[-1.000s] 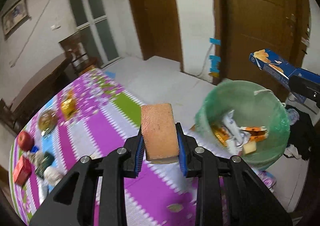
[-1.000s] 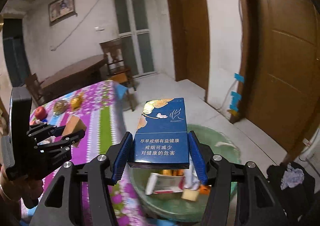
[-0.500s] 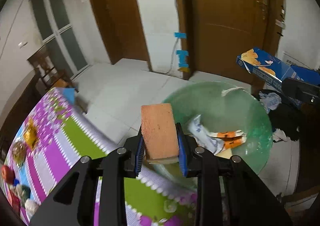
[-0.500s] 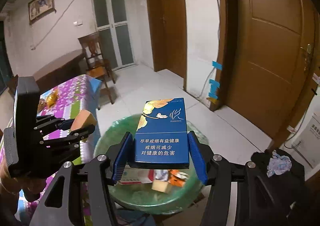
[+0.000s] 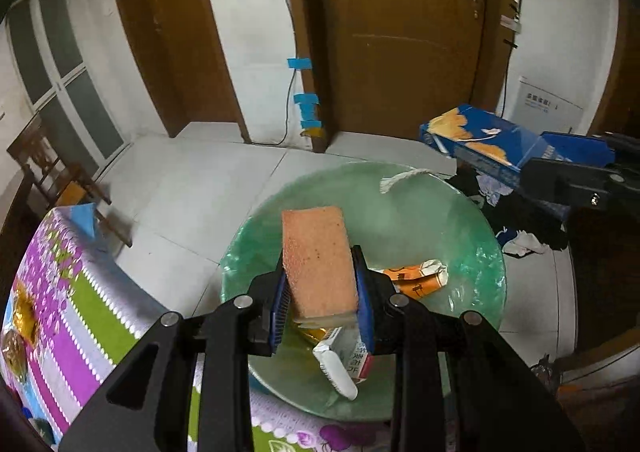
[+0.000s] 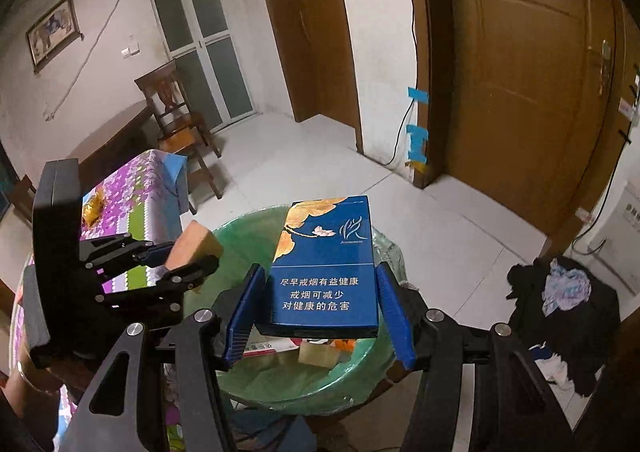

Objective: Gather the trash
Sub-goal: 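Open both grippers to drop the sponge and blue pack into the bin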

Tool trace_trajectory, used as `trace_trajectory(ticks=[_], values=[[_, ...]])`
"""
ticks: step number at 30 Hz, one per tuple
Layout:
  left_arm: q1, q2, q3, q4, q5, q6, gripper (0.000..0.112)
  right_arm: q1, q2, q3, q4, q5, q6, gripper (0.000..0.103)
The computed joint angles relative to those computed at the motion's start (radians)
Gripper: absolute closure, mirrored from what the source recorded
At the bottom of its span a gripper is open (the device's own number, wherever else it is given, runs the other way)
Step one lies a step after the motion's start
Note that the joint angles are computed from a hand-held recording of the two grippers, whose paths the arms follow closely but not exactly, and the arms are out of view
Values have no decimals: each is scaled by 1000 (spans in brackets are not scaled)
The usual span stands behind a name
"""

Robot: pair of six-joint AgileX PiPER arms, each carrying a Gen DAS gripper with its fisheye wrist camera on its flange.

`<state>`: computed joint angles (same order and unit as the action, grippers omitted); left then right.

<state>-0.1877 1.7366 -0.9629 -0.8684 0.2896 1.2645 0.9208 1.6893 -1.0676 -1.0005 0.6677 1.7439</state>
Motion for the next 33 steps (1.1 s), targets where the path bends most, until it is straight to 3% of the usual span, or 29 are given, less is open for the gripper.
trace_trajectory(ticks=[8,15,19,21,23,33], values=[[-19,33,-6,21,-14,-14,85,-35,29,23,-6,-68,32,45],[10,67,-45,22,44,-11,85,-49,67,6,1,-106,39,45],[10,74,-46,17,41,-2,85,-57,105,-24,6,-128,32,45],[14,79,-47,4,35,22,83,-63,124,-36,3,-144,29,44],[15,87,-51,40,17,-15,61,-70,147,-56,22,-141,17,33],[42,77,-26,-25,12,33,61,-102,183,-41,15,-189,46,34]])
